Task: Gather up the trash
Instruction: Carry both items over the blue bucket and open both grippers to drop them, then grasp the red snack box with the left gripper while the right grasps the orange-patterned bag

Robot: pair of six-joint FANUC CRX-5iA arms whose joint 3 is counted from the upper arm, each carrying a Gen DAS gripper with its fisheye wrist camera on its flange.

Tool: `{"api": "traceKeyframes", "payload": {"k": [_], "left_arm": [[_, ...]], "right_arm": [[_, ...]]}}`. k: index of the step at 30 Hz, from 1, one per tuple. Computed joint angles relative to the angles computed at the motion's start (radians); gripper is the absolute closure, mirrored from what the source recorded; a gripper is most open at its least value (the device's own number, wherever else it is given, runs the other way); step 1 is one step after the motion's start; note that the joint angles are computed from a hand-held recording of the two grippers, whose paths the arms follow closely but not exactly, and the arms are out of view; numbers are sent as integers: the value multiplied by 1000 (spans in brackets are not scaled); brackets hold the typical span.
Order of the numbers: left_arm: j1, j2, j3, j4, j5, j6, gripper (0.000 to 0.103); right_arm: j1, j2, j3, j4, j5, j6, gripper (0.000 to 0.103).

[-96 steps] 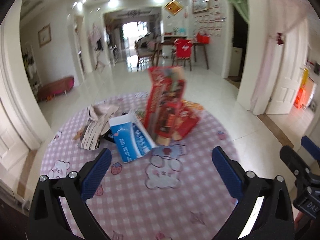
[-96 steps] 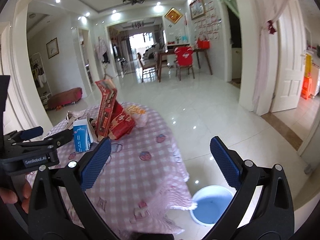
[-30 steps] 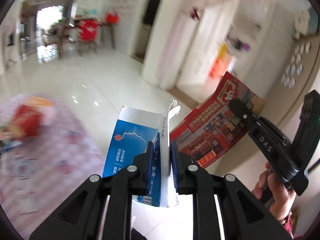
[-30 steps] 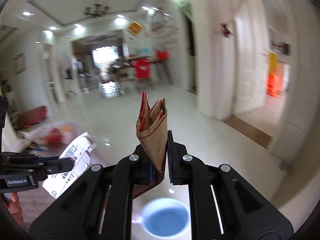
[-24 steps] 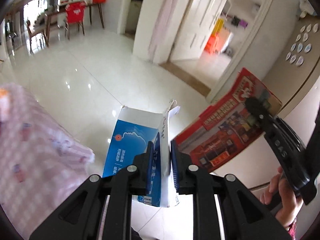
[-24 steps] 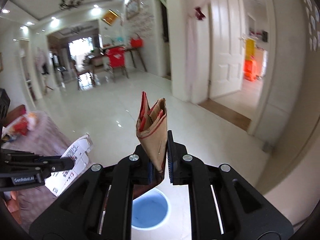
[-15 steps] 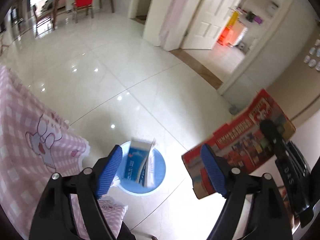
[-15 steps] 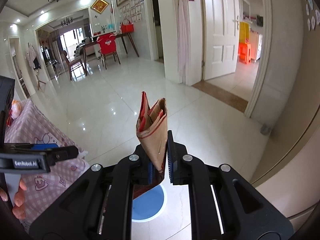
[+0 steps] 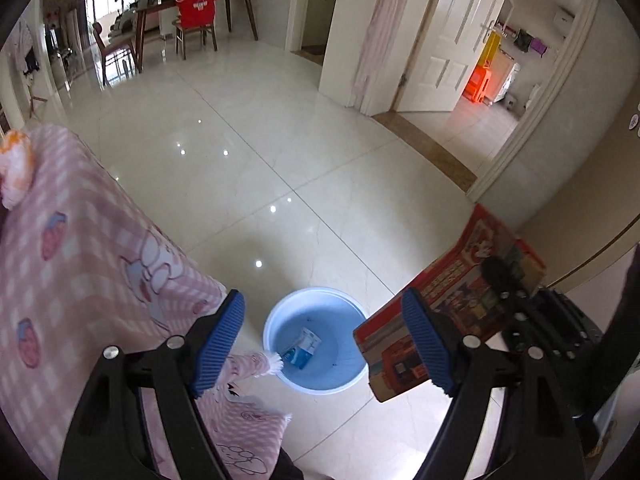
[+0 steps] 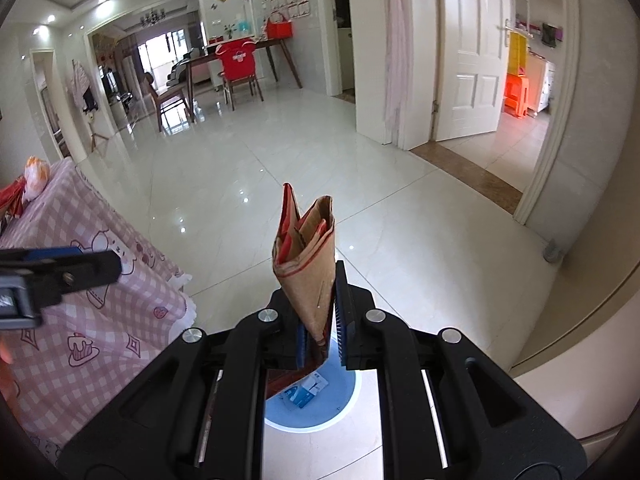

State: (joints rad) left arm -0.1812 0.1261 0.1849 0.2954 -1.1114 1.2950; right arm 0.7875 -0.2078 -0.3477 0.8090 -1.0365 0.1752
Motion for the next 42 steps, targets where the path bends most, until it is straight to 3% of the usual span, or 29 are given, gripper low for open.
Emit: {"api": "traceKeyframes", "payload": {"k": [4, 7, 9, 10, 15, 27, 34, 37, 42], "left_arm": [[14, -24, -10, 0, 16, 0, 23], [32, -41, -17, 9, 25, -7, 23], [45, -52, -26, 18, 31, -16, 23], [49, -51, -25, 22, 31, -16, 23], [59, -59, -21, 38, 33, -20, 23], [192, -179, -84, 91, 58, -74, 21], [326, -236, -93, 44, 97, -122, 21], [344, -221, -48, -70, 121, -135, 21], [362, -162, 6, -134, 128, -271, 21]], "right_arm": [[4, 43, 21, 7, 14, 1, 90], [-5, 66, 32, 14, 37, 7, 83], [-18, 79, 36, 4, 73, 10, 58], [-22, 95, 48, -7, 68, 18, 37], [-19, 95, 69, -53, 93, 33, 37], [96, 64, 143, 47, 100, 36, 37], [139, 152, 288, 10, 163, 154, 37], [143, 205, 357, -23, 188, 206, 37], [130, 293, 477, -110, 207, 297, 37]]}}
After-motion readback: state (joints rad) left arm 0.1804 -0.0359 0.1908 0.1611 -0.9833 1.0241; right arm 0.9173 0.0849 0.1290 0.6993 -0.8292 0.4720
